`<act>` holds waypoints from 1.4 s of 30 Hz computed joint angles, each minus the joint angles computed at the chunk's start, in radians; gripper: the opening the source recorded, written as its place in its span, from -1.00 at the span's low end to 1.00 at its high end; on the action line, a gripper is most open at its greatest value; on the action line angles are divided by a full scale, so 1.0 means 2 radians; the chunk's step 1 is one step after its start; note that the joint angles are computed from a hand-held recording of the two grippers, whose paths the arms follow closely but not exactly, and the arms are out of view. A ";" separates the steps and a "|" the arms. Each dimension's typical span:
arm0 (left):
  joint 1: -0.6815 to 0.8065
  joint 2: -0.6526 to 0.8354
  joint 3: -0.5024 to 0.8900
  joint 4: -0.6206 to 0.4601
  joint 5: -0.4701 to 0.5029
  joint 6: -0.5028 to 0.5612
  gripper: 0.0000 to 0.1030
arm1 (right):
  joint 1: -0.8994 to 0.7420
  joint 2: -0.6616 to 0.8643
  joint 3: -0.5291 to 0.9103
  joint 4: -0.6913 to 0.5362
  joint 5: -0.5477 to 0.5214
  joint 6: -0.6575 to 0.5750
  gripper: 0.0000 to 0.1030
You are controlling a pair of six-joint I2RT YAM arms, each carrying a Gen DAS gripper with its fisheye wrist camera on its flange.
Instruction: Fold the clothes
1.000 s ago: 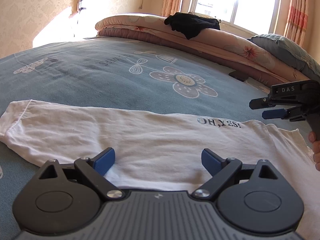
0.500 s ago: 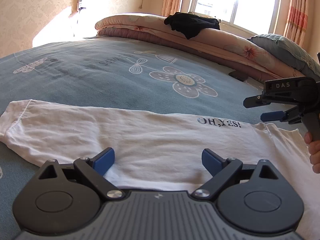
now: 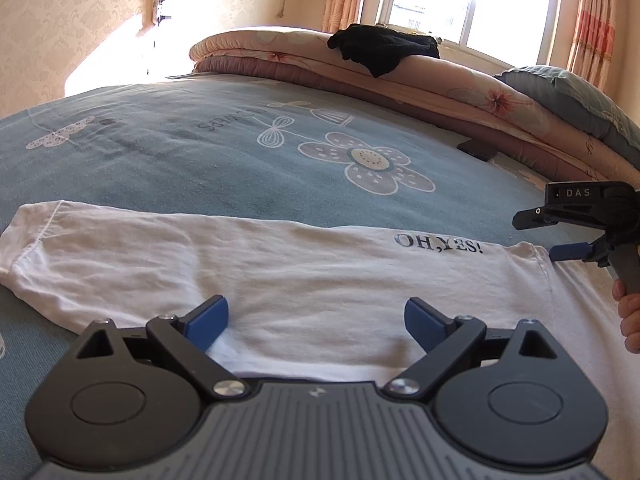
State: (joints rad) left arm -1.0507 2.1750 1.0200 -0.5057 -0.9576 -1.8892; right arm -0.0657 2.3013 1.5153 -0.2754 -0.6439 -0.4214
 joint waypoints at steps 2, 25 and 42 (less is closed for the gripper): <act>0.000 0.000 0.001 -0.001 0.000 0.000 0.85 | -0.015 -0.047 -0.028 -0.019 0.011 -0.035 0.63; 0.000 0.010 0.006 0.006 -0.003 0.014 0.99 | -0.431 -0.202 -0.218 -0.111 0.037 -0.503 1.00; -0.006 0.032 0.159 -0.188 0.075 0.034 0.98 | -0.527 -0.008 -0.053 -0.294 -0.080 -0.619 1.00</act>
State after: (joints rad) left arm -1.0636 2.2386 1.3383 -0.8817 -0.8073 -1.8216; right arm -1.1204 2.2855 1.4099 -0.8625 -0.8032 -1.6585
